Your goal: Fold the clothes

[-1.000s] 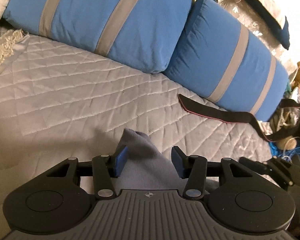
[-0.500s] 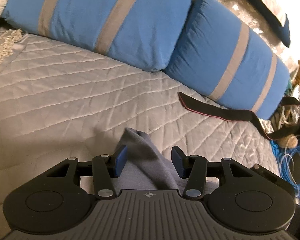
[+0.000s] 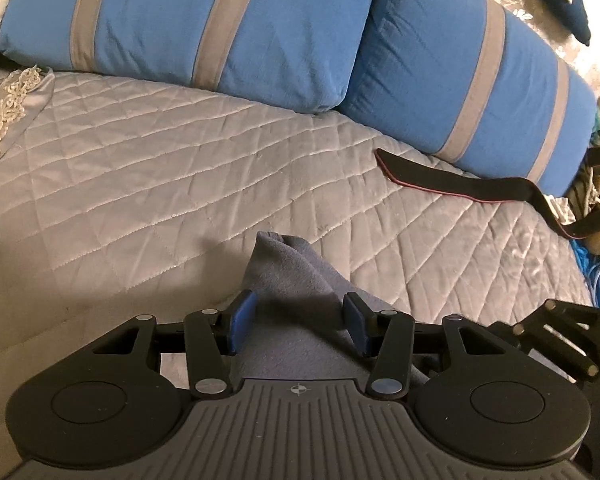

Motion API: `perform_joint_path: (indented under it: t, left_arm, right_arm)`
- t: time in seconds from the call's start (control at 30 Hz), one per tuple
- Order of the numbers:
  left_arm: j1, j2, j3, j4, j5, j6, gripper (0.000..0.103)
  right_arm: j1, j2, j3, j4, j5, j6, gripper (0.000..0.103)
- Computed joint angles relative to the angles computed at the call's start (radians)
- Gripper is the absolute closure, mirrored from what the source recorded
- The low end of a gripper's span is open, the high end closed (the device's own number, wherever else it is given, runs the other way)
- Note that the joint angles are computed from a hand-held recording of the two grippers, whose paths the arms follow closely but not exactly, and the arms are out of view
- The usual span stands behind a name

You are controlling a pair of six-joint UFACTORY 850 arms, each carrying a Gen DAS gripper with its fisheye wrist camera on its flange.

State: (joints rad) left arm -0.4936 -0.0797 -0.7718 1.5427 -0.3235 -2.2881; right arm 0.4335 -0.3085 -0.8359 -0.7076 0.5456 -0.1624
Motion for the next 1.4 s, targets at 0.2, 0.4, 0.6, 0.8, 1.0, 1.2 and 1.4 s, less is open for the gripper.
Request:
perform_joint_path:
  t: [0.2, 0.4, 0.6, 0.8, 1.0, 1.2, 1.4]
  left_arm:
    - [0.003, 0.004, 0.005, 0.01, 0.007, -0.016, 0.056]
    - [0.007, 0.009, 0.011, 0.021, 0.015, -0.032, 0.056]
    - [0.001, 0.011, 0.012, -0.021, 0.013, 0.041, 0.056]
    - [-0.01, 0.003, 0.005, -0.065, -0.006, 0.112, 0.056]
    - [-0.018, -0.001, -0.002, -0.135, -0.033, 0.194, 0.056]
    - [-0.036, 0.001, -0.018, -0.306, -0.103, 0.379, 0.056]
    - [-0.018, -0.004, -0.031, -0.527, -0.088, 0.609, 0.056]
  right_arm:
    - [-0.009, -0.023, -0.028, -0.099, -0.025, 0.102, 0.071]
    - [-0.007, -0.041, -0.038, -0.078, -0.039, 0.09, 0.096]
    - [-0.049, -0.043, -0.059, -0.114, 0.013, 0.293, 0.098]
    - [-0.09, -0.067, -0.105, -0.26, 0.048, 0.623, 0.098]
    - [-0.104, -0.084, -0.137, -0.34, 0.029, 0.826, 0.098]
    - [-0.081, -0.041, -0.097, -0.276, -0.01, 0.657, 0.08]
    - [-0.02, 0.018, -0.072, -0.171, -0.059, 0.298, 0.079]
